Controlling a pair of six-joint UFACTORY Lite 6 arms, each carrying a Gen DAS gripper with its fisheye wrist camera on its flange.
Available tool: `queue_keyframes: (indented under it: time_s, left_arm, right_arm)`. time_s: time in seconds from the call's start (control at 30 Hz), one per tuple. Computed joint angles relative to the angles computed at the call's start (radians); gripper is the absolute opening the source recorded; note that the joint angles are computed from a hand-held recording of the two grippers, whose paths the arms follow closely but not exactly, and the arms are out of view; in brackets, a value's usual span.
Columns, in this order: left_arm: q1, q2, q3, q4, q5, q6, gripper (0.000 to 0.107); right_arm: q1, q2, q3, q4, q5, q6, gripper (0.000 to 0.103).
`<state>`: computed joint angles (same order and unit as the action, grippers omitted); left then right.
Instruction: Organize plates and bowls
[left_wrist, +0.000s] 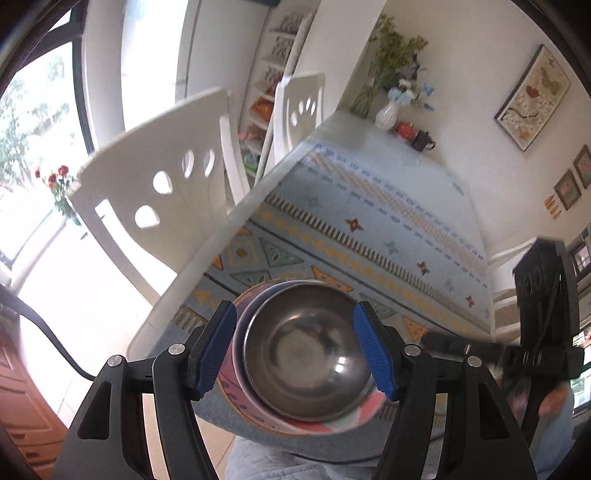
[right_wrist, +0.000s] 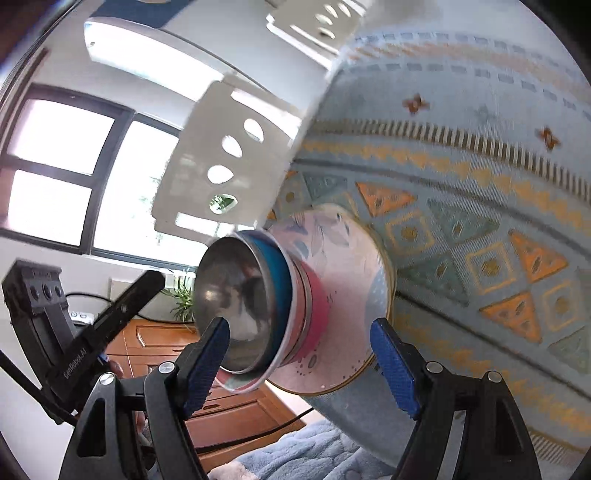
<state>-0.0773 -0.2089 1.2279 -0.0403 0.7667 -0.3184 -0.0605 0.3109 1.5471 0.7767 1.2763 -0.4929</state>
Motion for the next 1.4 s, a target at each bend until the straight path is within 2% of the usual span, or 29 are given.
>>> queue_keyframes:
  time_s: [0.1, 0.2, 0.3, 0.33, 0.5, 0.63, 0.87, 1.4]
  left_arm:
    - [-0.070, -0.063, 0.013, 0.105, 0.047, -0.089, 0.068]
    - [-0.205, -0.110, 0.020, 0.312, 0.114, -0.277, 0.069]
    - [-0.308, -0.120, 0.002, 0.450, 0.194, -0.440, 0.069]
    - [-0.322, -0.122, -0.008, 0.456, 0.208, -0.459, 0.069]
    - [-0.381, -0.067, -0.074, 0.448, 0.286, -0.588, 0.069]
    - [-0.378, -0.076, -0.151, 0.356, 0.263, -0.620, 0.069]
    - [-0.408, -0.109, -0.229, 0.309, 0.241, -0.674, 0.069]
    - [-0.409, -0.061, -0.212, 0.263, 0.218, -0.616, 0.069]
  right_arm:
    - [-0.049, -0.007, 0.102, 0.004, 0.036, -0.036, 0.077]
    - [-0.085, -0.046, 0.185, -0.011, 0.027, -0.104, 0.079]
    - [-0.105, -0.197, 0.101, -0.025, -0.174, -0.214, 0.082]
    - [-0.107, -0.231, 0.072, -0.020, -0.209, -0.252, 0.082]
    - [-0.086, -0.258, 0.020, -0.021, -0.134, -0.342, 0.083]
    - [0.028, -0.326, -0.176, -0.206, -0.240, -0.296, 0.083]
    - [0.010, -0.369, -0.371, -0.271, -0.199, -0.339, 0.083]
    - [-0.045, -0.347, -0.386, -0.246, -0.157, -0.298, 0.083]
